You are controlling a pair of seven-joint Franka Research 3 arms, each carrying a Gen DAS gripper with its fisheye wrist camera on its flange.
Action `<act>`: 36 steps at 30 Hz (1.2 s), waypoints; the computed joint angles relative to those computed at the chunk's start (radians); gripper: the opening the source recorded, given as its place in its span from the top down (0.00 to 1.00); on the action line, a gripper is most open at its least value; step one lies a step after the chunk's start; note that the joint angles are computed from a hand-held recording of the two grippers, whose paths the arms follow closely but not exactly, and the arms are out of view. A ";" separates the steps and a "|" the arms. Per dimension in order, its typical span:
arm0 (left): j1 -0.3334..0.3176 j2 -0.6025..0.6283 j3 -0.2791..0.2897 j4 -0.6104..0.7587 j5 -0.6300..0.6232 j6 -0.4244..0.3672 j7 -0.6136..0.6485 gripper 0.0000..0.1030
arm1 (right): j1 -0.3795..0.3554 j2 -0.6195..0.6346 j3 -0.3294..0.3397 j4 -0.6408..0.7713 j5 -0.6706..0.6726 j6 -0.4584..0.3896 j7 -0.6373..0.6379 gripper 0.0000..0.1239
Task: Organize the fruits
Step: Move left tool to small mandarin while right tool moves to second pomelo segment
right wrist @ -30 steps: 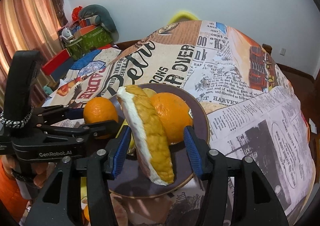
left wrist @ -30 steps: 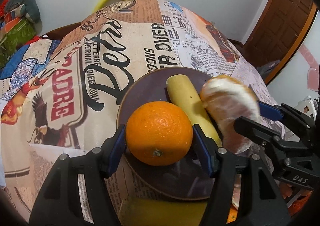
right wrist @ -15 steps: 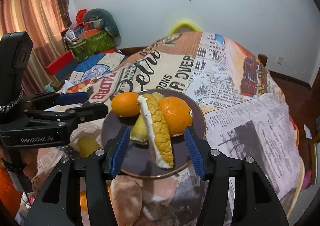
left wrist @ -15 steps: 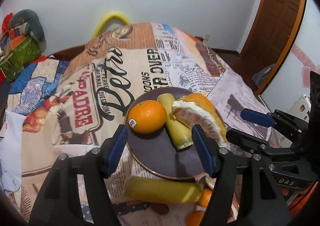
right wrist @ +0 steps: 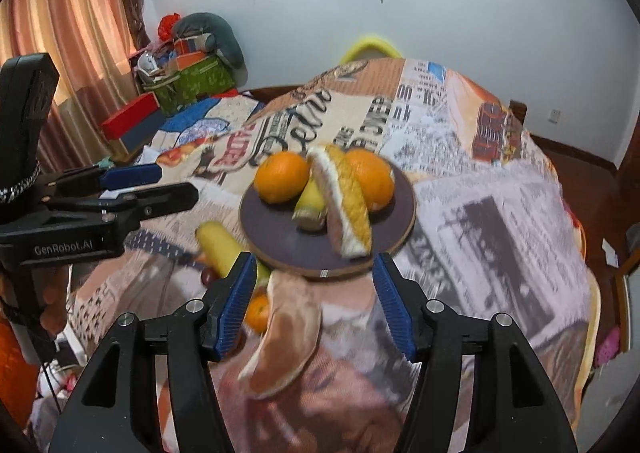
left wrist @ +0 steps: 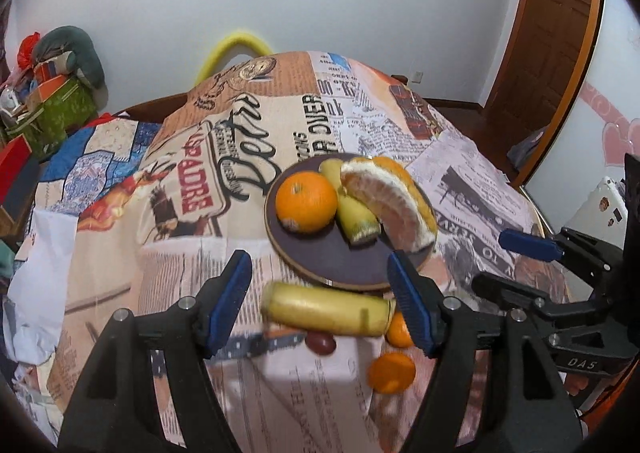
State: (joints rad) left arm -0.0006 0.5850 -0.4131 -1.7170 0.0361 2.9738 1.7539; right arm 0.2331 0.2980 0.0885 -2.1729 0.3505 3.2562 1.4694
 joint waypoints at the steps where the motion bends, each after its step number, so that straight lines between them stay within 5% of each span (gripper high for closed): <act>1: 0.000 -0.008 0.002 -0.016 0.000 0.005 -0.004 0.32 | -0.002 -0.004 0.006 -0.010 0.005 -0.002 0.003 0.54; 4: 0.005 -0.024 0.003 -0.054 0.001 0.011 -0.009 0.32 | -0.064 -0.004 0.084 -0.033 0.023 -0.011 -0.003 0.54; 9: 0.010 -0.042 0.006 -0.107 0.007 0.015 -0.015 0.32 | -0.079 0.024 0.120 -0.033 0.046 -0.048 -0.006 0.54; 17: 0.025 -0.027 -0.014 -0.133 -0.010 -0.008 -0.013 0.32 | -0.022 0.057 0.065 -0.013 0.055 -0.084 -0.007 0.56; 19: 0.033 -0.025 -0.026 -0.137 -0.016 -0.008 -0.004 0.32 | -0.062 0.049 0.106 -0.029 0.075 -0.052 -0.026 0.70; 23: 0.027 -0.019 -0.031 -0.139 -0.017 -0.007 0.003 0.32 | 0.043 0.041 -0.015 -0.036 0.045 -0.047 0.021 0.80; 36: 0.014 0.002 -0.032 -0.107 -0.031 -0.044 0.023 0.32 | -0.041 0.097 0.063 0.021 0.051 -0.062 -0.004 0.81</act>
State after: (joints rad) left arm 0.0130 0.5871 -0.4451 -1.8242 0.0048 2.9295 1.7765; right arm 0.1917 0.3951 0.1514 -2.1514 0.4014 3.1945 1.4655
